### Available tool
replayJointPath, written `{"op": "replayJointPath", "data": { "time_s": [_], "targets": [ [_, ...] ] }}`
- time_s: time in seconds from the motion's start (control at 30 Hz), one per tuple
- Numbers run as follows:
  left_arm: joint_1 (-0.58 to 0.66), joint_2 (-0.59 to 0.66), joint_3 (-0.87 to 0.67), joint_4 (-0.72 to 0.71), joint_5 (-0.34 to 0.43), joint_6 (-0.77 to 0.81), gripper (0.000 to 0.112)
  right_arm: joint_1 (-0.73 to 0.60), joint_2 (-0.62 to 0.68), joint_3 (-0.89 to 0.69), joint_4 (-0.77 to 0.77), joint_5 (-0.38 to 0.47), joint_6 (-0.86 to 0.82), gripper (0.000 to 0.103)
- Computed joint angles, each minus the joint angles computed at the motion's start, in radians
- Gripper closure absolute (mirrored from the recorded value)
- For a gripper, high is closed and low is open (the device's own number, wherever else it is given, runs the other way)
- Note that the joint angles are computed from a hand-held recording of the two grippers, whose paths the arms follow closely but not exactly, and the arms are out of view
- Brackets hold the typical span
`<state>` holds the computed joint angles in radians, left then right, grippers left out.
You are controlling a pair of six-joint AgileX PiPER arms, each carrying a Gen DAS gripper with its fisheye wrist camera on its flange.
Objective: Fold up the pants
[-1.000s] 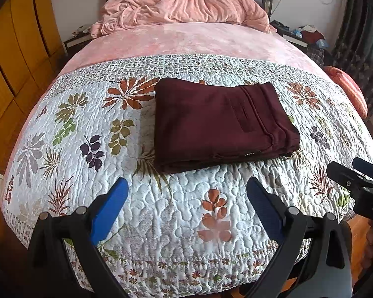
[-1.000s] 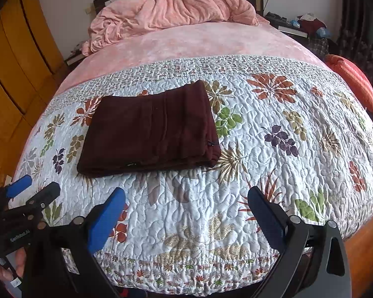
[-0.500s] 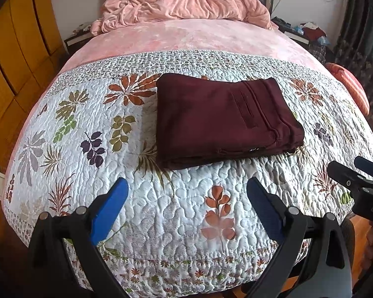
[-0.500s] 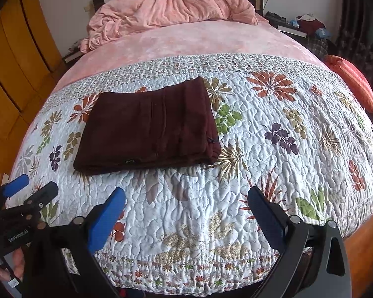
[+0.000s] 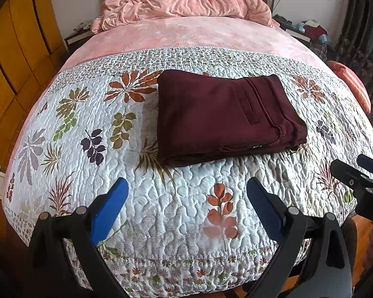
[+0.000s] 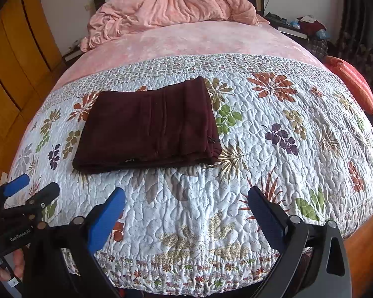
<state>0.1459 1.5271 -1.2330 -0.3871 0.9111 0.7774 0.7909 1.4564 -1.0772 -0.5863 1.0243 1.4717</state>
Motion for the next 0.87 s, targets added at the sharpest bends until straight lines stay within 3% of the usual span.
{"op": "replayJointPath", "data": {
  "time_s": [0.5,0.87],
  "targets": [
    [0.003,-0.018,0.024,-0.018,-0.022,0.021,0.017,-0.012,-0.002,0.013,0.012,-0.019,-0.018,0.004],
    [0.002,0.000,-0.001,0.000,0.010,-0.008,0.017,-0.022,-0.013,0.034,0.012,-0.036,-0.022,0.004]
  ]
}}
